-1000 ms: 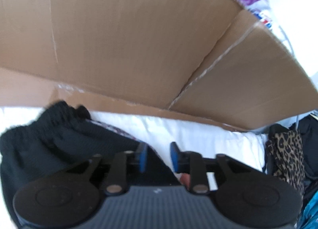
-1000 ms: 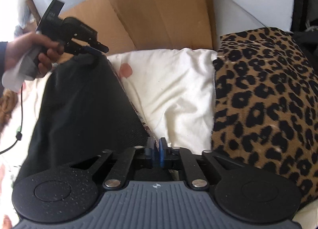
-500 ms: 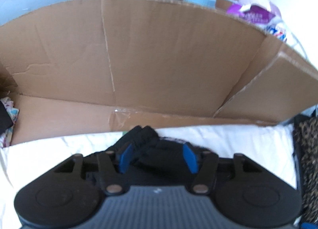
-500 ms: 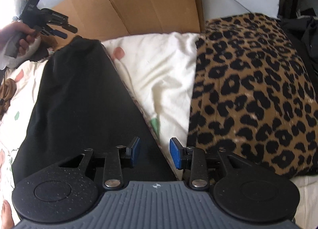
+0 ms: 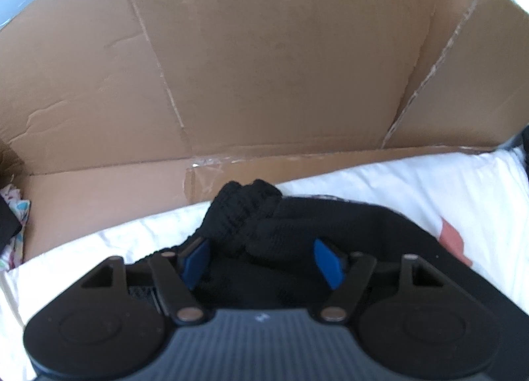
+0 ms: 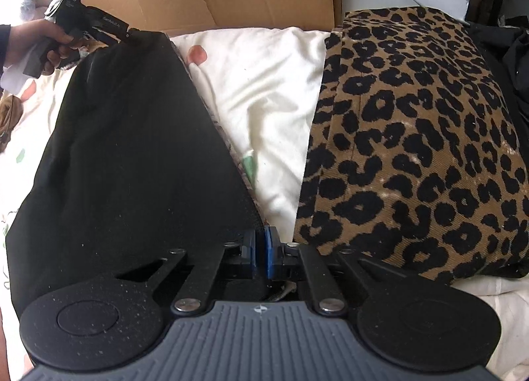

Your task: Fold clothes

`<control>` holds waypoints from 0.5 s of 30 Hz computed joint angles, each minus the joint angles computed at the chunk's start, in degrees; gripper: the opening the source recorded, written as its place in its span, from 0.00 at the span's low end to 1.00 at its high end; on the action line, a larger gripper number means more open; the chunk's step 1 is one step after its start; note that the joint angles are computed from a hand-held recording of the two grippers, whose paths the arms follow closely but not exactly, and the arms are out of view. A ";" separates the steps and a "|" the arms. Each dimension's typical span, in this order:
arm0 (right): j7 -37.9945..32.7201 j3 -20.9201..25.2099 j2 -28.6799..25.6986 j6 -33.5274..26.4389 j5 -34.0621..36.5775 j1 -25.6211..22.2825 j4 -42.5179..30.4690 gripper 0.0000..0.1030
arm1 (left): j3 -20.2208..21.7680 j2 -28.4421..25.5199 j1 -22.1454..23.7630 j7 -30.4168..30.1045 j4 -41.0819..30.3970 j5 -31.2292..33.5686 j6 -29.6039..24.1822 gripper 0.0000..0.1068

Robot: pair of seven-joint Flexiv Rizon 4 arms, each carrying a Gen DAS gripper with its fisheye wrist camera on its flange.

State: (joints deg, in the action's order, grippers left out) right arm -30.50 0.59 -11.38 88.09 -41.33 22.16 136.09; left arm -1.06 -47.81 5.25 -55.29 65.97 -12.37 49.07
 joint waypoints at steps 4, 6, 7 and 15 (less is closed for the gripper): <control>-3.79 2.75 0.44 -4.08 2.48 -1.05 -0.97 0.01 | 0.17 -0.92 -0.82 0.56 -0.89 1.03 1.38 0.67; -3.96 3.10 0.61 -4.92 2.97 -1.36 -1.13 0.00 | 0.32 -1.37 -1.28 0.56 -1.34 1.47 2.03 0.66; -4.06 3.30 0.67 -5.31 3.25 -1.54 -1.21 0.00 | 0.54 -1.67 -1.58 0.49 -1.72 1.84 2.08 0.66; -5.74 4.24 0.07 -5.80 5.99 -2.19 -1.18 0.00 | 2.80 -3.40 -4.21 0.67 -3.03 6.59 4.27 0.67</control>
State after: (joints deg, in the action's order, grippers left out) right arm -36.24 4.83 -11.30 82.30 -35.33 19.97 134.91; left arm 1.74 -51.20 1.04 -54.62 62.94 -5.77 53.34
